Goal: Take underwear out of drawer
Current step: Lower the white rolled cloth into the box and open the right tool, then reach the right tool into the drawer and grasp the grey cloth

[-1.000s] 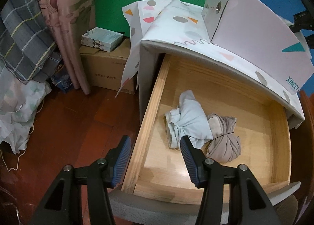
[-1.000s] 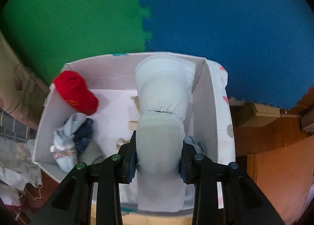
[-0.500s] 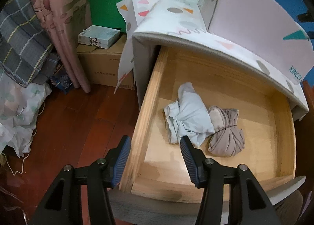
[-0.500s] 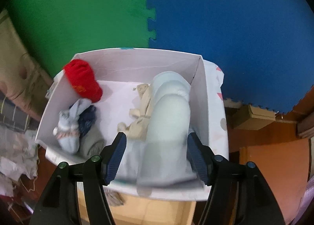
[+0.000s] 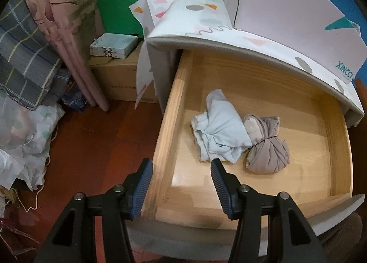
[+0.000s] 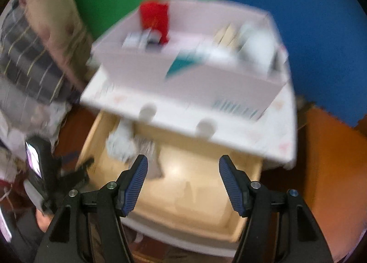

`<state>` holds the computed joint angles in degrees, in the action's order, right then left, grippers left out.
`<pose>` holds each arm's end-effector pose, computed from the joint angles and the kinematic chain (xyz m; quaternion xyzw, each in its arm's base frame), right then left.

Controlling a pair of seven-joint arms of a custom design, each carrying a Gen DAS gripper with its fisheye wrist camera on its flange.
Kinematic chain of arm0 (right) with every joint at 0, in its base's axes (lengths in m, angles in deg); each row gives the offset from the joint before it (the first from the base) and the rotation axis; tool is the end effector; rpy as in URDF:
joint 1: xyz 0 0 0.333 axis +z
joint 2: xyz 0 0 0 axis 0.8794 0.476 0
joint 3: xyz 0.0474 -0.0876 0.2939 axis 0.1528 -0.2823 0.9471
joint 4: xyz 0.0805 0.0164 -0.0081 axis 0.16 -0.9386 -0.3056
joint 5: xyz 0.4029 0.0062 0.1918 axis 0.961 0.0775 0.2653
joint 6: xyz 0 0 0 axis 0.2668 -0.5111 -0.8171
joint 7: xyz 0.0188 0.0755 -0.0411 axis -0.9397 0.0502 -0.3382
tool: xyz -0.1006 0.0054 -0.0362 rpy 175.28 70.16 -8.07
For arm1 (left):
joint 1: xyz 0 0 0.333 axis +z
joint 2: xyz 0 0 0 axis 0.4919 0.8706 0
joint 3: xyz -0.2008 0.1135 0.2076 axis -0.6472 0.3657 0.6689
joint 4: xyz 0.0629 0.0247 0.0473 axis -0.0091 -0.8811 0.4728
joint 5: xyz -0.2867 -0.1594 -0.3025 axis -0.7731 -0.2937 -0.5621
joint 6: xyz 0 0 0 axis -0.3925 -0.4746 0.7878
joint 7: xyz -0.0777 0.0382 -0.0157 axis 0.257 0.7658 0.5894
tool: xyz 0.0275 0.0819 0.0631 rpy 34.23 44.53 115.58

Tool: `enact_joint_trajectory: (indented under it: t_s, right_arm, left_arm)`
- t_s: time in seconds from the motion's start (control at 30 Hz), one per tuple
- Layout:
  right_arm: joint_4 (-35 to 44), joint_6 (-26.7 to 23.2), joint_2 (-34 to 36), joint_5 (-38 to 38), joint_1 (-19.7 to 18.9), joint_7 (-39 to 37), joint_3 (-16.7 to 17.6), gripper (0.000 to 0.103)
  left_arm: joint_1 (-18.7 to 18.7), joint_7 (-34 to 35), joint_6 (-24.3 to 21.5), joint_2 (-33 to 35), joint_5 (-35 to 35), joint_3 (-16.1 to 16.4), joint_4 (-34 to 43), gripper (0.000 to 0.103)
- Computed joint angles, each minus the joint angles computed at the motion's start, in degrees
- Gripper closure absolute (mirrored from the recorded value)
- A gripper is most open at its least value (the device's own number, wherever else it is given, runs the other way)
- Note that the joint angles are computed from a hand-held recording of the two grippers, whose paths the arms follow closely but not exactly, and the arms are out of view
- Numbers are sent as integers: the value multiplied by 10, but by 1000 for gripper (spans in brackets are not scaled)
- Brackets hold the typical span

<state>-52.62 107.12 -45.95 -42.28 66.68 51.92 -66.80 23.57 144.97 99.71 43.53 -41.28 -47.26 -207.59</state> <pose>0.4876 0.0953 0.6374 -0.6117 0.7660 -0.1303 0.1488 0.6009 -0.1474 0.4886 -0.5659 0.7915 -0.1854 0.1375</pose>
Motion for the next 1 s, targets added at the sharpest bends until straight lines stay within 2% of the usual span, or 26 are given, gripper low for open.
enact_joint_trajectory:
  t_s: [0.2,0.37,0.6,1.0]
  right_arm:
    - [-45,24,43,44,28,0,3,43]
    - [-54,58,82,60,41,10,0,43]
    - [-24,83,151,56,51,16,-8,43]
    - [55,57,243,21,77,-10,-13,41]
  left_arm:
    - [3,9,1,-11,-11,6,-8,49]
    - [11,-36,18,-17,4,8,-16,49]
    - [18,-63,3,-10,-4,13,-7,49]
    - [19,-66,-5,-7,-3,11,-4,49]
